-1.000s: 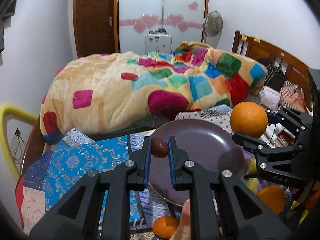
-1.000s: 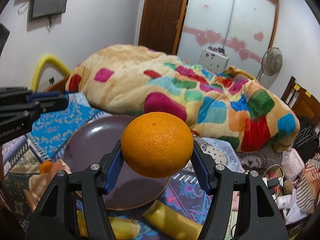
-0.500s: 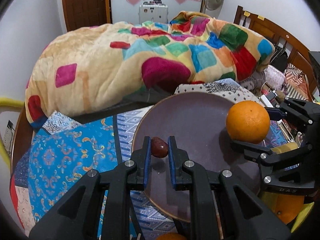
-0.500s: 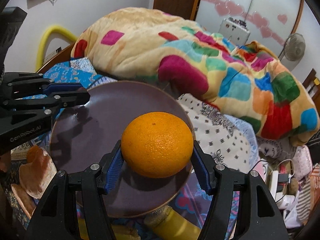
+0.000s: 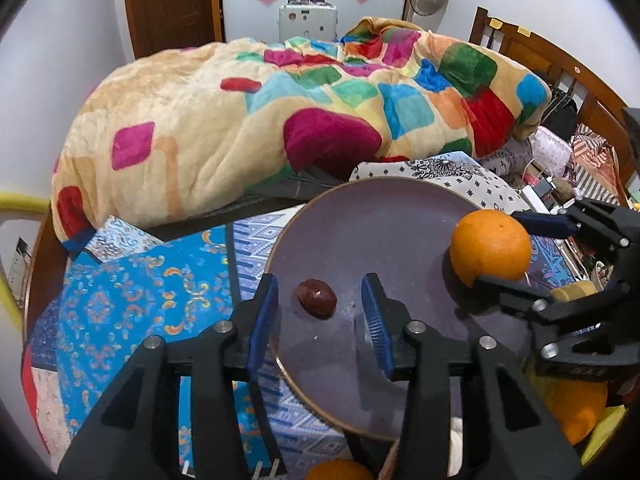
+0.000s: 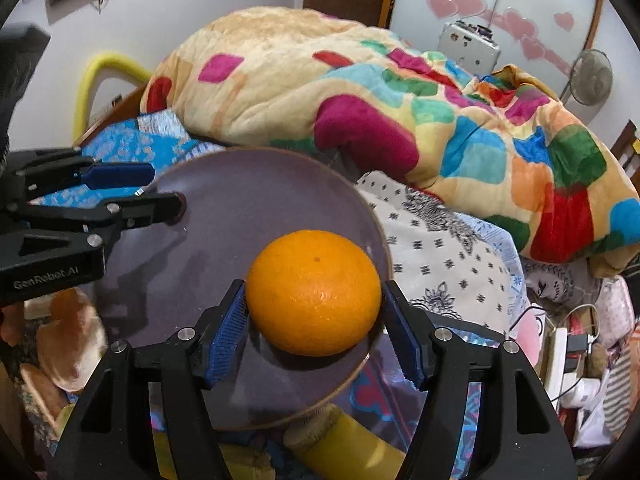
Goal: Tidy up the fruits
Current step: 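Lower the orange onto the purple plate with the right gripper while the left releases the date there, then withdraw both grippers from the purple plate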
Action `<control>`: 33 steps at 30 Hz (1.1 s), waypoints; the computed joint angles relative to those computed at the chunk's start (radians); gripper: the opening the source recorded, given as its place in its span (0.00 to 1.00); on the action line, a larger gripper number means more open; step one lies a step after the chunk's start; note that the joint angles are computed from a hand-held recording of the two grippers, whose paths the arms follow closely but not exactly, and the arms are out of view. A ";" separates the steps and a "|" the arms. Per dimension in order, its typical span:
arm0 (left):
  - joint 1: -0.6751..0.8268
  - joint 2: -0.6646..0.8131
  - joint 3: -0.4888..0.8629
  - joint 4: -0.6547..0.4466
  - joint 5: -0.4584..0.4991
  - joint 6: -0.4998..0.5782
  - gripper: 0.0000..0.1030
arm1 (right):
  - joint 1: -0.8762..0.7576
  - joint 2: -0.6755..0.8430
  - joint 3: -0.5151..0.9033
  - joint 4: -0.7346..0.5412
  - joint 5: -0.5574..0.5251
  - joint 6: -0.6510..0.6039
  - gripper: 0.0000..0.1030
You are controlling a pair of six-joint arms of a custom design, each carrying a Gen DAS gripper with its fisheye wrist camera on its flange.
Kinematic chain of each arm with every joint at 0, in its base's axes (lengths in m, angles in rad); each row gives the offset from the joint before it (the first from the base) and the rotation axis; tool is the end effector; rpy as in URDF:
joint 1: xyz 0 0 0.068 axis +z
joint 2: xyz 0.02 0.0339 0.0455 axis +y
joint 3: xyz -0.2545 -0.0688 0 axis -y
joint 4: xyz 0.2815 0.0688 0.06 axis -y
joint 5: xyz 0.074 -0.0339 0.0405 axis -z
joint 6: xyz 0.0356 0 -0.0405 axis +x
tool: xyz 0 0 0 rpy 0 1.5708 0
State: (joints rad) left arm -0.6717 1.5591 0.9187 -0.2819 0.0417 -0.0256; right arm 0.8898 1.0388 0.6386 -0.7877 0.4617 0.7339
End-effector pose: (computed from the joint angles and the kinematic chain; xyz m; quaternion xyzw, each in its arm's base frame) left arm 0.2690 -0.2157 0.1606 0.3072 0.8966 -0.1274 0.2926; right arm 0.1465 0.1556 0.1802 -0.0310 0.9562 -0.0202 0.2904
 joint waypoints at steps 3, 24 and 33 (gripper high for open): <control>-0.005 -0.077 -0.041 -0.013 -0.007 0.005 0.44 | 0.043 -0.071 0.000 -0.045 0.046 0.049 0.65; -0.114 -0.766 -0.422 -0.239 -0.063 -0.103 0.66 | 0.788 0.076 0.160 -0.637 0.399 1.078 0.68; -0.325 -0.891 -0.531 -0.293 -0.203 -0.267 0.81 | 0.942 0.244 0.158 -0.676 0.335 1.359 0.69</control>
